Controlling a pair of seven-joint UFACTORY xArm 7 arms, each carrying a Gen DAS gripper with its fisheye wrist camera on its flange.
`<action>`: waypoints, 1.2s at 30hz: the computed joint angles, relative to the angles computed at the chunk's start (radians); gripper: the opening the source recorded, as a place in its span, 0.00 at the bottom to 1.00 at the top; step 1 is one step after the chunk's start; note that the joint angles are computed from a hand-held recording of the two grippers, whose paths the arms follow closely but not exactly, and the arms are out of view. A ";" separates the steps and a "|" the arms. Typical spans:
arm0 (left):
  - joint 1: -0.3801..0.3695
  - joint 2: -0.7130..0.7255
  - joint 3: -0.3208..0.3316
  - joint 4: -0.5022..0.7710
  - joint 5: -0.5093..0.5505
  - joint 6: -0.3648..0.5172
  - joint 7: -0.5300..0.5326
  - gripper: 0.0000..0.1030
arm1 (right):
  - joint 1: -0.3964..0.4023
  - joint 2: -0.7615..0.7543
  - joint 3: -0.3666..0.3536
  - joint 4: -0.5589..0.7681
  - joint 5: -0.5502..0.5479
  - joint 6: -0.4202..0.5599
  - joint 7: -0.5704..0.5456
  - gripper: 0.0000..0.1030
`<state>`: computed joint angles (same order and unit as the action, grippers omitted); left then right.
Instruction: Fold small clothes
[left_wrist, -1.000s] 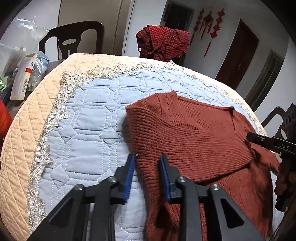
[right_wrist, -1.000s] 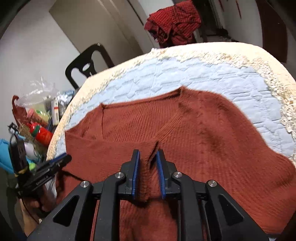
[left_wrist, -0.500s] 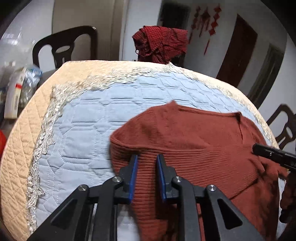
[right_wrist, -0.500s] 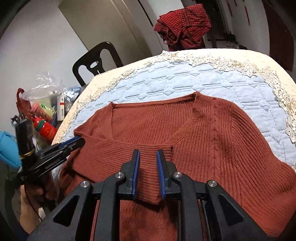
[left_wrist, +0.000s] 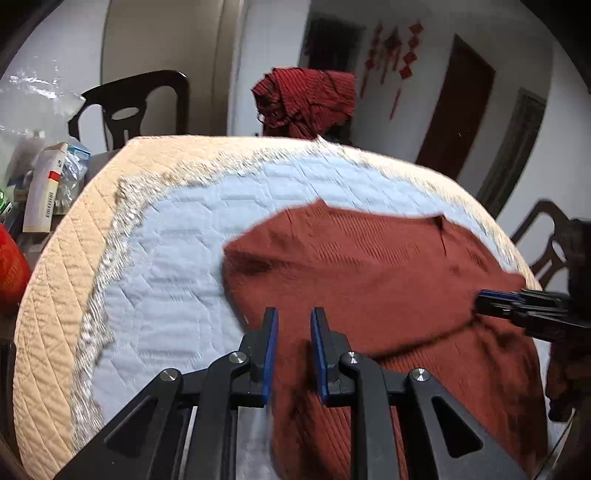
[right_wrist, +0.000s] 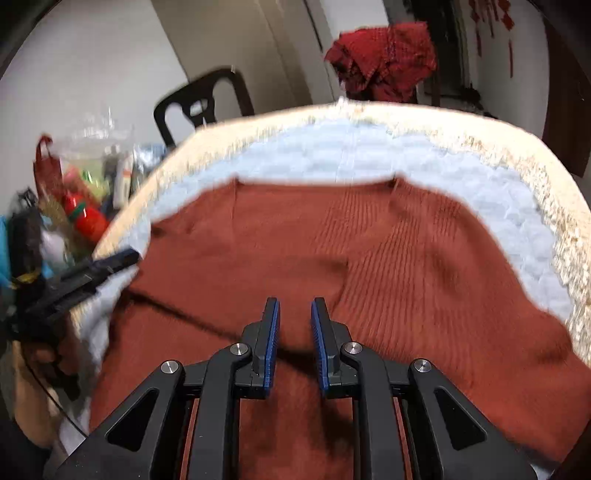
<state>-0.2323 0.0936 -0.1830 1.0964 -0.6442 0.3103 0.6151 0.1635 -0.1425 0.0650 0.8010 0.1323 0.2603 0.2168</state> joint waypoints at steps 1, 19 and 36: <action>-0.007 0.007 0.006 -0.004 0.049 0.006 -0.032 0.20 | -0.008 0.015 0.009 0.005 -0.028 0.017 0.016 0.17; -0.056 -0.233 0.067 -0.223 -0.095 0.026 0.028 0.44 | -0.037 -0.373 0.032 -0.318 -0.053 -0.041 0.208 0.38; -0.264 -0.433 0.185 -0.423 -0.093 -0.033 0.010 0.56 | -0.082 -0.769 0.093 -0.586 -0.127 0.058 0.463 0.45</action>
<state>-0.4964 -0.3390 0.0017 0.6729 -0.7369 0.2775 0.6250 0.0810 -0.9118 0.1582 0.2154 0.0050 0.3187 0.6800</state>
